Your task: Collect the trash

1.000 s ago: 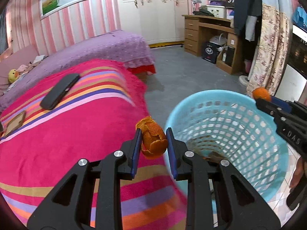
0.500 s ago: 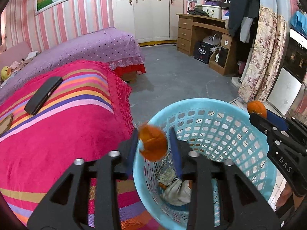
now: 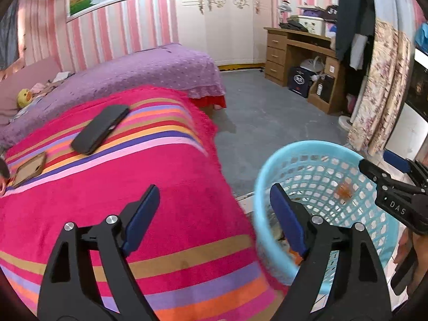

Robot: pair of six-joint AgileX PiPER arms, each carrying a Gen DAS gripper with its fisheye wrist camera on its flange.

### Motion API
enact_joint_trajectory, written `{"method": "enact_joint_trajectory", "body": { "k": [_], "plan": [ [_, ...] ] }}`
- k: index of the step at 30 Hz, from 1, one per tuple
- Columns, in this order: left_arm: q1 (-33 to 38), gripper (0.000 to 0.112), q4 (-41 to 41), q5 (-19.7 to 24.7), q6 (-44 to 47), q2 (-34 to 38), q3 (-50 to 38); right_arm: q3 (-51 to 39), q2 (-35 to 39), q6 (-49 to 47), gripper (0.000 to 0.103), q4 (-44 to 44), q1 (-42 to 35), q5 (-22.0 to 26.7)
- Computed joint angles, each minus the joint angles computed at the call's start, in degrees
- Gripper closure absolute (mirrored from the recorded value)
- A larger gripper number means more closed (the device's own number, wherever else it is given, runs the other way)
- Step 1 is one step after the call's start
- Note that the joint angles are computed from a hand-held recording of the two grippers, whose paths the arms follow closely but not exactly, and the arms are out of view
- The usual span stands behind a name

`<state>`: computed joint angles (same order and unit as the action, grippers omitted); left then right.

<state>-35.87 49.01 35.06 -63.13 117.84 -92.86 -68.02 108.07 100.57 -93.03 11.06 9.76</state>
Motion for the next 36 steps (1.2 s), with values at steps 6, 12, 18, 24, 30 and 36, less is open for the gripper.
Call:
{"method": "enact_joint_trajectory", "body": {
  "k": [6,12,18,24,30,36],
  "plan": [
    [2.8,0.027,3.8,-2.8,-4.5,-8.5,11.0,0.0,-1.4,-4.8,0.005,9.4,2.7,4.9],
    [4.6,0.020,8.9,-4.5,-10.5,-17.6,21.9,3.4,-7.4,3.9,0.005,5.2,9.9,11.1],
    [4.5,0.015,17.7,-4.1,-17.1,-28.4,34.0,7.3,-12.5,9.7,0.005,3.2,20.6,17.8],
    [6.3,0.015,21.1,-6.2,-20.9,-40.3,47.1,8.7,-13.5,9.2,0.005,8.0,31.8,25.2],
    [6.9,0.015,27.8,-5.5,-28.1,-48.9,56.7,8.8,-13.2,12.1,0.005,7.9,40.4,30.2],
    [10.2,0.015,33.1,-8.0,-33.0,-53.4,61.5,6.0,-10.0,11.9,0.005,6.1,48.0,37.3]
  ]
}}
